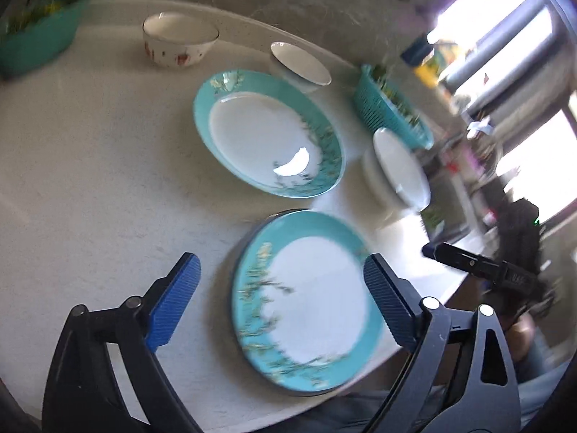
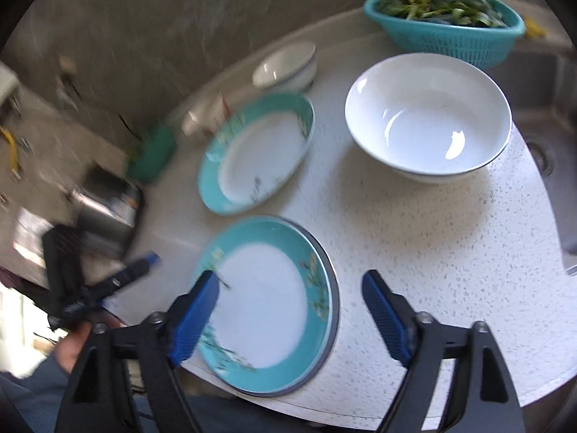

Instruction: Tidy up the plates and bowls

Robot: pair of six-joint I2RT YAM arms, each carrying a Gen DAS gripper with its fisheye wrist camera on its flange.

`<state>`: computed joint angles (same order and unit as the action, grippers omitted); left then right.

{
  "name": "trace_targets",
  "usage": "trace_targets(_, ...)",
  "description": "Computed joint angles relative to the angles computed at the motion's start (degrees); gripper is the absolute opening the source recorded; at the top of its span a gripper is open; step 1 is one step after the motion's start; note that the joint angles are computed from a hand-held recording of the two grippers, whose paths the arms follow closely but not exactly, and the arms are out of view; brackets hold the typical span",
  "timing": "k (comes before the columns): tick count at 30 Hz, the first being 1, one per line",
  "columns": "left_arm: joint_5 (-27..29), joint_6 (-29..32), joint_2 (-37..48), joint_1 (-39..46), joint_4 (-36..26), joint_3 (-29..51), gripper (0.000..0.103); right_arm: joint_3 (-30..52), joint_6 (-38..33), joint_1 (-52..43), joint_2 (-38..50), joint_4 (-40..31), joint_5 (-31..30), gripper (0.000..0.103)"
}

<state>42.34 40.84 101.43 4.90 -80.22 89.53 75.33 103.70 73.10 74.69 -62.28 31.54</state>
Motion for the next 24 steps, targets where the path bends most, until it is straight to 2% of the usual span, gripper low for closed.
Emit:
trace_targets(3, 4.45, -6.06, 0.83, 0.84, -1.53, -1.35, 0.096, -13.07, 5.42, 6.45, -12.52, 12.81, 12.64, 0.103)
trace_targets(5, 6.47, -8.04, -0.4, 1.49, -2.49, -3.58, 0.097, -20.39, 7.51, 11.14, -19.09, 20.52, 21.86, 0.103)
trace_targets(8, 6.41, -10.61, -3.83, 0.32, -4.3, -6.9, 0.097, -27.28, 1.22, 14.23, -24.84, 32.27, 28.42, 0.103)
trace_targets(9, 6.46, -9.85, -5.37, 0.34, -4.93, -7.84, 0.097, -30.12, -3.26, 14.5, -26.72, 39.04, 29.79, 0.103)
trace_targets(11, 5.73, -8.18, -7.92, 0.34, -6.41, -9.36, 0.097, -33.95, -9.83, 14.34, -27.98, 50.43, 31.16, 0.103)
trace_targets(13, 3.27, -9.21, -9.58, 0.11, -6.65, -9.47, 0.097, -35.66, -14.35, 12.18, -27.96, 57.24, 29.37, 0.103)
trace_targets(16, 1.73, -12.66, -10.47, 1.51, -4.85, -9.03, 0.103, -34.84, -14.8, 7.78, -26.44, 59.62, 24.19, 0.103)
trace_targets(17, 1.09, -12.75, -10.72, 2.12, -4.66, -8.83, 0.103, -33.57, -12.42, 6.43, -25.57, 57.77, 22.23, 0.103)
trace_targets(20, -0.28, -12.52, -9.07, 1.81, -3.27, -5.21, 0.103, -28.52, -4.15, 4.4, -21.67, 50.14, 21.46, 0.103)
trace_targets(22, 1.29, -11.34, -4.83, 2.28, -3.24, -0.26, 0.103, -26.07, -6.66, 1.91, -19.28, 50.65, 20.44, 0.103)
trace_targets(24, 0.76, -12.89, -1.5, 1.91, 0.18, 4.68, 0.103, -20.71, -12.95, -2.82, -15.75, 47.76, 14.9, 0.103)
